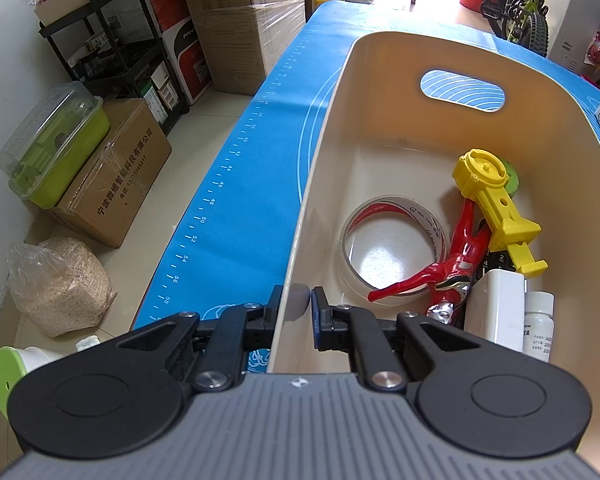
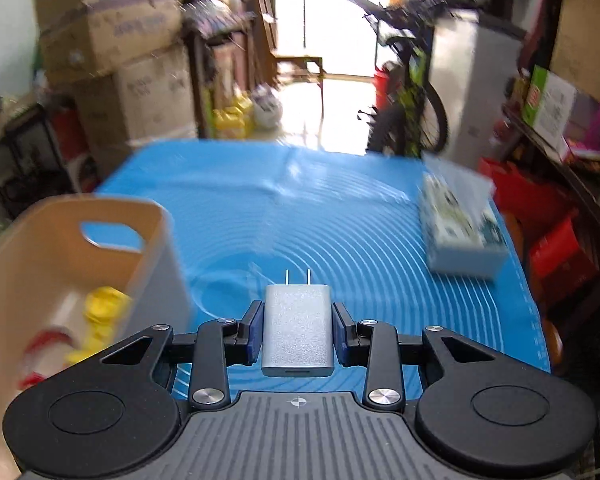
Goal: Organize rigid objects
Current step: 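Carry the charger into the basket and open the right tool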
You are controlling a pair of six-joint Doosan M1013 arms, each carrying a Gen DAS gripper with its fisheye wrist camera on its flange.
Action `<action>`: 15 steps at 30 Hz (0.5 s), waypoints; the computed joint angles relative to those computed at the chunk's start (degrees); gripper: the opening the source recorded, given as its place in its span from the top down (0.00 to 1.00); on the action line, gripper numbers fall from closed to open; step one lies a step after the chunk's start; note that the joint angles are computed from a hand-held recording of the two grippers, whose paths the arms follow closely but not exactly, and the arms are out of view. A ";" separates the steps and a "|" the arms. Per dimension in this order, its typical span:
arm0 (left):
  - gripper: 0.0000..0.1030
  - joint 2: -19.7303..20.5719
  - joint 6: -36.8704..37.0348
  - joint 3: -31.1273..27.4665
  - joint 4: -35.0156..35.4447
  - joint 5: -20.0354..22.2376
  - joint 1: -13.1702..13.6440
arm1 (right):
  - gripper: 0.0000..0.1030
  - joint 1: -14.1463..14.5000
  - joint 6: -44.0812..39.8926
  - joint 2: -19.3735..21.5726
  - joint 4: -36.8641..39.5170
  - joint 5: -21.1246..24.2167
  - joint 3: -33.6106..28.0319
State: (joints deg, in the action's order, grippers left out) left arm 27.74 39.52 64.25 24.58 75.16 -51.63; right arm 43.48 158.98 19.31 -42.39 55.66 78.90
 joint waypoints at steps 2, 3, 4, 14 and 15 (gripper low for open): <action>0.86 -0.01 -0.01 0.02 -0.01 -0.02 0.01 | 0.59 0.62 -0.50 0.14 -0.94 -1.17 -1.26; 0.86 0.00 0.00 0.00 -0.02 -0.01 0.00 | 0.59 0.90 -0.75 0.28 -1.25 -1.76 -1.95; 0.86 -0.01 0.01 0.02 -0.02 -0.01 0.01 | 0.59 1.14 -0.92 0.44 -1.50 -2.43 -2.58; 0.86 0.02 -0.03 0.01 -0.01 -0.05 0.00 | 0.59 2.50 -11.56 4.46 5.91 -5.45 -9.42; 0.86 0.03 -0.02 -0.02 -0.01 -0.04 -0.01 | 0.59 2.63 -12.62 5.00 7.06 -5.37 -10.05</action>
State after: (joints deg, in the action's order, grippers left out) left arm 27.77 39.50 64.23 24.57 75.12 -51.64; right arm 46.12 146.35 24.31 -35.33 50.29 68.85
